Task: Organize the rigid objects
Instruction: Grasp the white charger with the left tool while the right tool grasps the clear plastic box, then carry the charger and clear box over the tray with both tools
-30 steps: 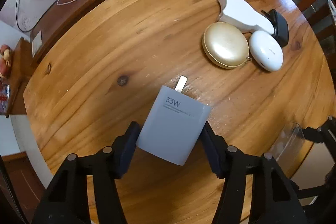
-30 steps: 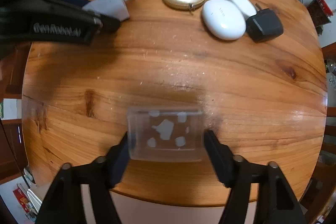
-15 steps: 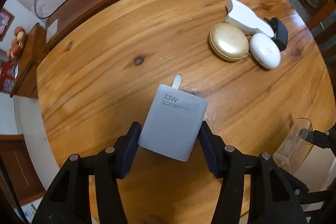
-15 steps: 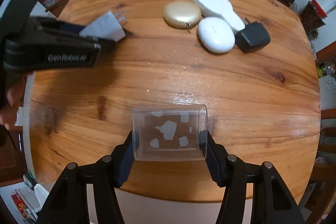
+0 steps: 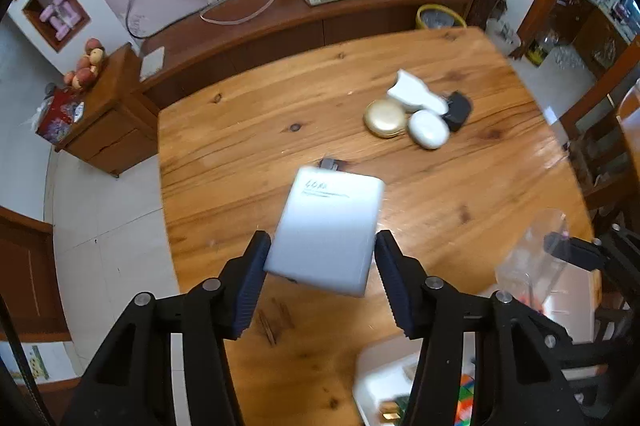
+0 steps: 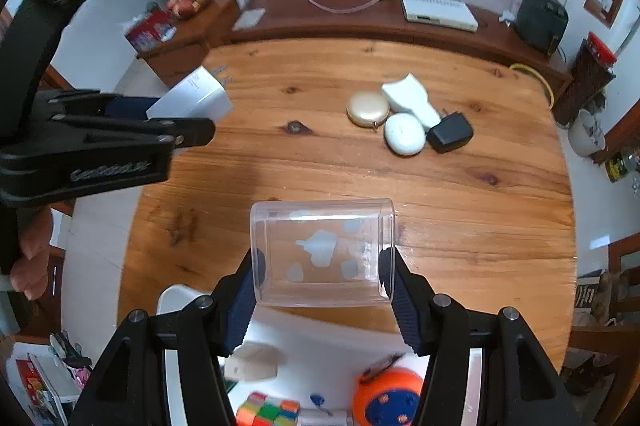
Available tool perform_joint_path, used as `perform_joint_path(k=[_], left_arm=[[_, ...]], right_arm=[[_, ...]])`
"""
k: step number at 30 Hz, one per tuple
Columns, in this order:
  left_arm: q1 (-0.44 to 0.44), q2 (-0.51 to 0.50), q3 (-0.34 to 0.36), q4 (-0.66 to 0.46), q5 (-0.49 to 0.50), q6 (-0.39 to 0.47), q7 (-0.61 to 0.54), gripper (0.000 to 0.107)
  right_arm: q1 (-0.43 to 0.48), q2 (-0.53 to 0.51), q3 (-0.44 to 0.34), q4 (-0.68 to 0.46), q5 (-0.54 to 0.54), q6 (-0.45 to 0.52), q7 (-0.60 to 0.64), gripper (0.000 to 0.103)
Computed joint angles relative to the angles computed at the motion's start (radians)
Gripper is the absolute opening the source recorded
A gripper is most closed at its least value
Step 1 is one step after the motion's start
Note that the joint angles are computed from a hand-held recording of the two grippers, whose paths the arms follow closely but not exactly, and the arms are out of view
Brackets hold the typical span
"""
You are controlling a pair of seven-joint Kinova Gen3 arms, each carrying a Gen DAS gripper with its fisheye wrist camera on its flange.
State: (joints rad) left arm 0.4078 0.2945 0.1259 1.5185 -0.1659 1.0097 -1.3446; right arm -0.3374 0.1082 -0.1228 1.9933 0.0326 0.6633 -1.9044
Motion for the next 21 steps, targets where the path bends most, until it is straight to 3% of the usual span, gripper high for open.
perform_joint_path(k=[3, 4, 5, 13, 21], left_arm=[[0.033, -0.053, -0.001, 0.010, -0.011, 0.038, 0.061, 0.050], [0.027, -0.067, 0.008, 0.013, -0.001, 0.045, 0.067, 0.033], [0.010, -0.078, 0.026, 0.015, 0.024, 0.052, 0.066, 0.030], [0.060, -0.172, 0.071, 0.085, 0.053, 0.078, 0.164, 0.030], [0.113, -0.208, 0.127, 0.159, 0.087, 0.061, 0.197, 0.030]], right_arm=[[0.019, -0.067, -0.007, 0.019, -0.023, 0.016, 0.048, 0.060], [0.008, -0.079, -0.001, 0.026, -0.018, 0.011, 0.045, 0.060], [0.015, -0.109, -0.007, 0.037, -0.017, 0.021, 0.055, 0.060], [0.034, -0.263, -0.007, 0.137, -0.049, 0.043, 0.126, 0.060], [0.062, -0.325, 0.005, 0.249, -0.105, 0.063, 0.199, 0.060]])
